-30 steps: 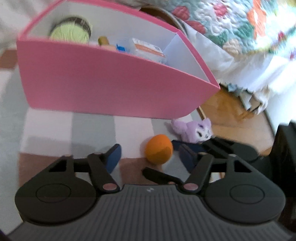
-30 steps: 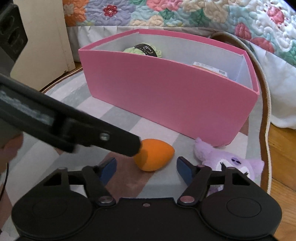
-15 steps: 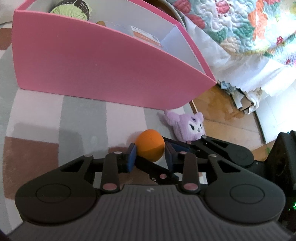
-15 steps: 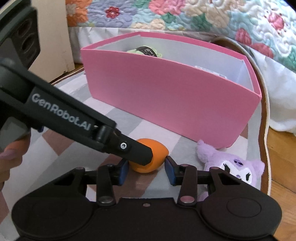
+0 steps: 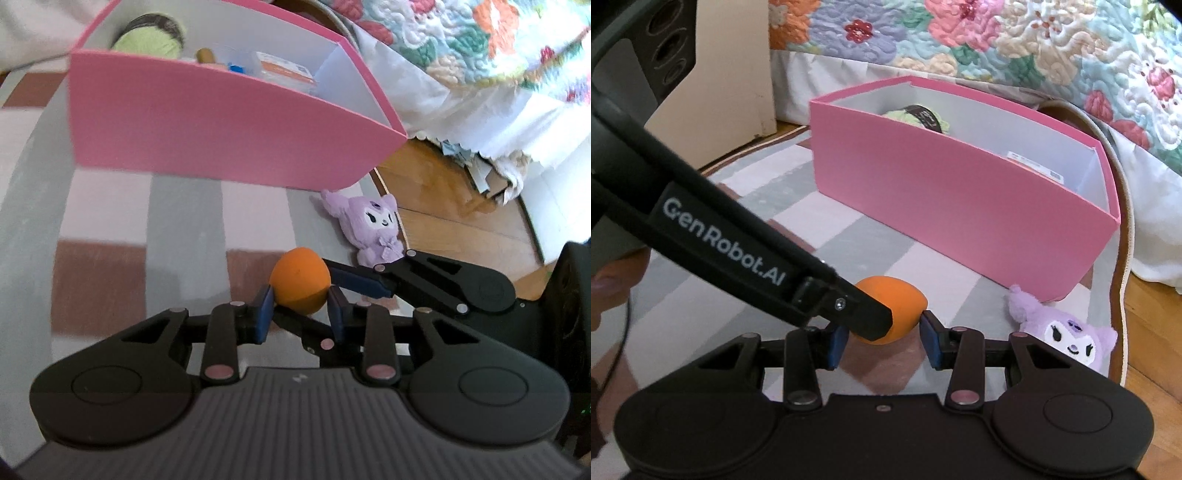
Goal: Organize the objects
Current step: 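Lower the left tool onto the orange sponge and close it, then carry the orange sponge with the left tool over the pink box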
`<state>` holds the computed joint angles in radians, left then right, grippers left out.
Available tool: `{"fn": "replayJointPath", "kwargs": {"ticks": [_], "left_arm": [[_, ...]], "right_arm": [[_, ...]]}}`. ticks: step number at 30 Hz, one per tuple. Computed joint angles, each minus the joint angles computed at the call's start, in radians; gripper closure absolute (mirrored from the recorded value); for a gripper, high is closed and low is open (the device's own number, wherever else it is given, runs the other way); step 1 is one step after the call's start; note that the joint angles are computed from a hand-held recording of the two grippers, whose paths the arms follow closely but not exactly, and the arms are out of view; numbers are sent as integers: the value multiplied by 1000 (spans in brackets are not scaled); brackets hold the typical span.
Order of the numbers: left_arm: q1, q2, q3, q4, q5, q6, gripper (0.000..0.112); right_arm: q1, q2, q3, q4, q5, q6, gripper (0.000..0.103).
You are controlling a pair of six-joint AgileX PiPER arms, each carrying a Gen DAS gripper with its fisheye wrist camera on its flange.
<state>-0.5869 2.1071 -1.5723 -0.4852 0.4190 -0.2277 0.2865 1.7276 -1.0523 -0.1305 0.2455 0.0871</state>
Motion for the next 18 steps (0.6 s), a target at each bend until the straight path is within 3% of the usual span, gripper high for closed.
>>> {"fn": "replayJointPath", "kwargs": {"ticks": [7,11,18], "left_arm": [[-46,-155,172,115,-95,-163,83],[-76,-214,230,285,-135,-352,83],[-104,-265,249,476,-121,-549,83]], "right_arm": [[42,-94,41,54,13,-28,56],[55,-131,53,82,12,-70,56],[62,-171,51,145,24,-193,56]]}}
